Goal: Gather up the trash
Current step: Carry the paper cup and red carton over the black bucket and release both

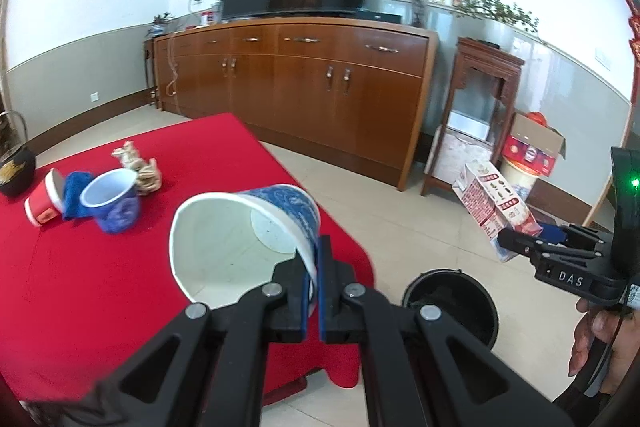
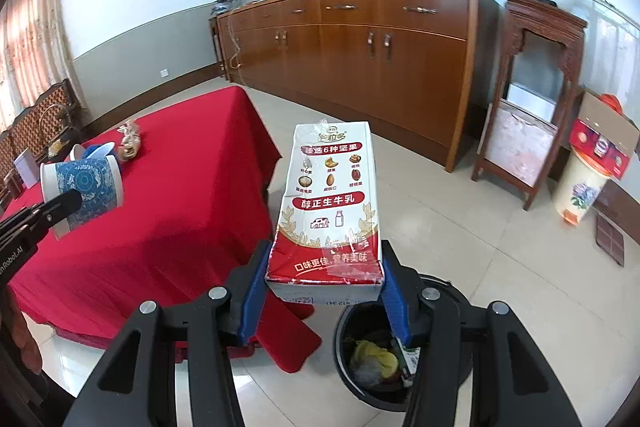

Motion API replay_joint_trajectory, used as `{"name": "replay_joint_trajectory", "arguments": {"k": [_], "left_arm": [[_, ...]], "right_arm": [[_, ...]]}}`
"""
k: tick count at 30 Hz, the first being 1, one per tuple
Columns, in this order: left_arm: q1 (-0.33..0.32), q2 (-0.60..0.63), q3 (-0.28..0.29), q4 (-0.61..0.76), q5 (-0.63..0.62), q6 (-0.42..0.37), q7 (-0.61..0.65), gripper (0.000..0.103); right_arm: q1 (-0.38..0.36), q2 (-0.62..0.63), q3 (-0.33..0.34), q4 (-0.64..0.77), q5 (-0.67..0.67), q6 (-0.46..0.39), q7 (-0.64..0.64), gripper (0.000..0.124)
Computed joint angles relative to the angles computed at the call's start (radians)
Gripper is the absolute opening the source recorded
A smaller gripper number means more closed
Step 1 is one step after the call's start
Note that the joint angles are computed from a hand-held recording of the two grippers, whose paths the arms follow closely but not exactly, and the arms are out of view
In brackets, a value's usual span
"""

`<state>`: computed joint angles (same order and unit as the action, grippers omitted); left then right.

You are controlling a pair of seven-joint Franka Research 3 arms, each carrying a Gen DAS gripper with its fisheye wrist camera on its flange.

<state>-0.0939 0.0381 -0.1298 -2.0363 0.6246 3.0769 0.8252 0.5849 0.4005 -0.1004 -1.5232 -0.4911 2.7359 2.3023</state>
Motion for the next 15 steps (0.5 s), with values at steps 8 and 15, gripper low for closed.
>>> {"name": "replay_joint_trajectory", "arguments": {"k": [8, 15], "left_arm": [[-0.036, 0.061, -0.039, 0.055, -0.115, -0.007, 0.132, 0.003], [-0.060, 0.127, -0.093, 0.108, -0.261, -0.022, 0.292, 0.003]], "right_arm": [[-0.020, -0.089, -0.017, -0.142, -0.065, 0.028, 0.079, 0.053], [-0.083, -0.148, 0.009, -0.252, -0.097, 0.044, 0.109, 0.053]]}}
